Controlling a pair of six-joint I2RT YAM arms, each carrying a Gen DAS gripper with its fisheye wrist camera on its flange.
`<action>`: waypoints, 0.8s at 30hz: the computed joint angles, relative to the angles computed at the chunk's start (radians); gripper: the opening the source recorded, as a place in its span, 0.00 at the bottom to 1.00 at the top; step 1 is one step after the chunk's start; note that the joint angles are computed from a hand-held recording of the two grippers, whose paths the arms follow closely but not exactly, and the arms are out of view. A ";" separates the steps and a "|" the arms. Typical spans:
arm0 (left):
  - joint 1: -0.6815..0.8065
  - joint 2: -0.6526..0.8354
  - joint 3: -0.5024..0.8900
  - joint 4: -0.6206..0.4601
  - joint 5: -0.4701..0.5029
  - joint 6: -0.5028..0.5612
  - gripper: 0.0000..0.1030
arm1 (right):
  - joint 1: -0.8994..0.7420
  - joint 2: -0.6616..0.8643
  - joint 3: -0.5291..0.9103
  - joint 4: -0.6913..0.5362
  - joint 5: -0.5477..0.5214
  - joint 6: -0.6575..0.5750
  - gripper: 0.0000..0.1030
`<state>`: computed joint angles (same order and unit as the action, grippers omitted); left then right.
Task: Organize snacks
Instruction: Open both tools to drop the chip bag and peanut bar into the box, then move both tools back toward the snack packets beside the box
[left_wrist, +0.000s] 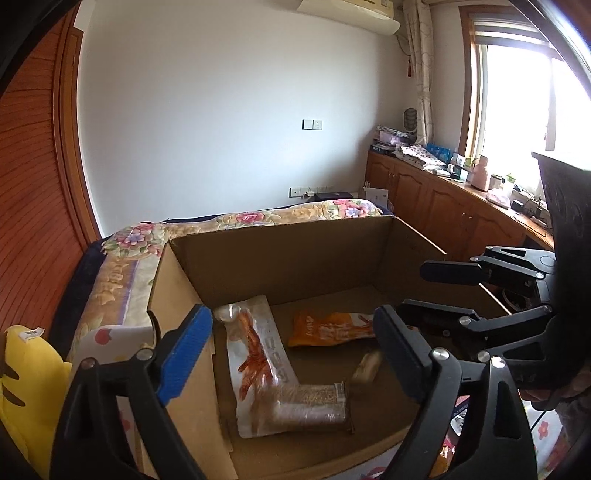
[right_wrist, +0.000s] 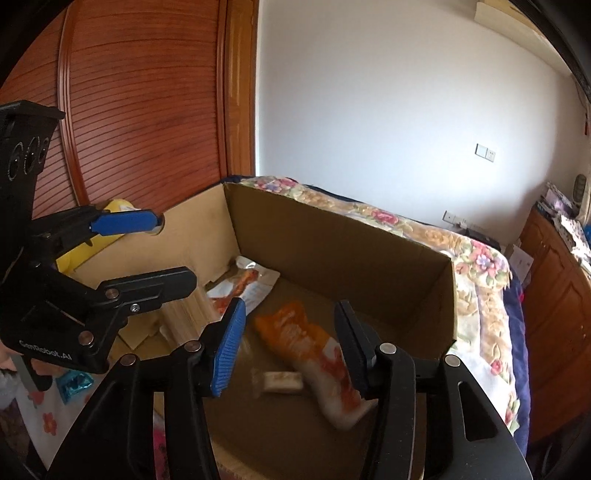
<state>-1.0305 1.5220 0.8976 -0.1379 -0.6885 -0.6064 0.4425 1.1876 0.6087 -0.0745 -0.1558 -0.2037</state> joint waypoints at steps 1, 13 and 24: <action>-0.003 -0.004 0.002 -0.007 -0.003 -0.003 0.87 | 0.000 -0.012 -0.005 -0.005 0.001 0.000 0.49; -0.158 -0.101 -0.013 -0.171 -0.130 -0.132 0.87 | -0.074 -0.338 -0.069 -0.243 -0.064 0.013 0.49; -0.389 -0.125 -0.045 -0.436 -0.257 -0.465 0.87 | -0.221 -0.721 -0.162 -0.582 -0.179 0.005 0.49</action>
